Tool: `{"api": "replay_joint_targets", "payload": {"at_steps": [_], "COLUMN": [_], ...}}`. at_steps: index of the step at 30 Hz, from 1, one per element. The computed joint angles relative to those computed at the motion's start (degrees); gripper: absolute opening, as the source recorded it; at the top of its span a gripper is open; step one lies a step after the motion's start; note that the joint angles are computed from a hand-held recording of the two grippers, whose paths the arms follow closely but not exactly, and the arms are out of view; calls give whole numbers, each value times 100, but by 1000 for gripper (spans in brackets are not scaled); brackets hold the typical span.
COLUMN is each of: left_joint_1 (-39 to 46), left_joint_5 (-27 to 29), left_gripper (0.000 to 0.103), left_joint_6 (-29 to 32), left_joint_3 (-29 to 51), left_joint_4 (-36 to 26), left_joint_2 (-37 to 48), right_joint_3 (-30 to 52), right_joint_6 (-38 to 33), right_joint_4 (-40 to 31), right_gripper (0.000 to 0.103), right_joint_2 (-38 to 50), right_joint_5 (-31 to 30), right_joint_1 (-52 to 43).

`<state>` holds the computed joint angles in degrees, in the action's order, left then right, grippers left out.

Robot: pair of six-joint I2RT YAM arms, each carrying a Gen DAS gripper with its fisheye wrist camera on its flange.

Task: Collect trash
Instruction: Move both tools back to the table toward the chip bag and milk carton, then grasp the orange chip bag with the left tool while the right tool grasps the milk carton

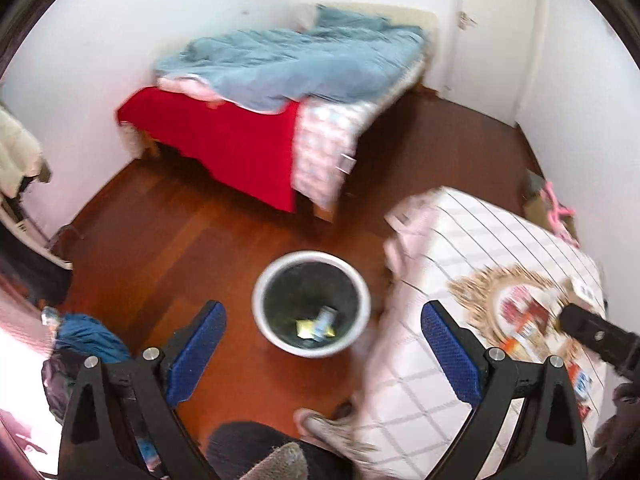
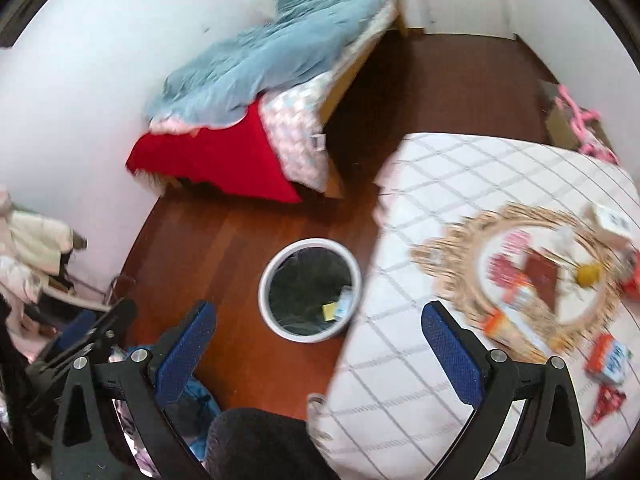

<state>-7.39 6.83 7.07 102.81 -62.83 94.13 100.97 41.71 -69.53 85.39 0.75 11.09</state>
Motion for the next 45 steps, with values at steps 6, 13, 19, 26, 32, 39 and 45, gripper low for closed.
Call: {"api": "replay_joint_targets", "payload": {"at_steps": [6, 13, 19, 26, 32, 39, 45], "left_joint_1": [-1536, -3104, -3752, -3713, -3549, -3529, -3686], "left_joint_5": [-411, -614, -1010, -885, -247, 369, 74], "left_gripper": [100, 100, 100, 99, 99, 63, 33], "left_joint_6": [-674, -1729, -1824, -1806, -1775, -2027, -1731], "left_joint_3": [-949, -1147, -930, -734, -574, -615, -926], "left_joint_4": [217, 488, 626, 588, 574, 949, 1224], "left_joint_2": [68, 910, 1494, 1855, 2101, 2211, 1696], "right_joint_3": [-1685, -3242, -3971, -4145, -3862, -4016, -4413], "right_joint_6": [-902, -3865, -5148, -5334, -4659, -4909, -4988], "right_joint_4": [-647, -841, -41, 592, 390, 104, 254], "right_gripper": [103, 103, 103, 66, 64, 77, 58], "right_joint_2": [-1356, -1426, -897, -566, -276, -487, -1008], "right_joint_5": [-481, -59, 695, -252, -1297, -928, -769], "right_joint_1": [-2083, -4435, -4838, -5335, -6032, -5898, -6064]}}
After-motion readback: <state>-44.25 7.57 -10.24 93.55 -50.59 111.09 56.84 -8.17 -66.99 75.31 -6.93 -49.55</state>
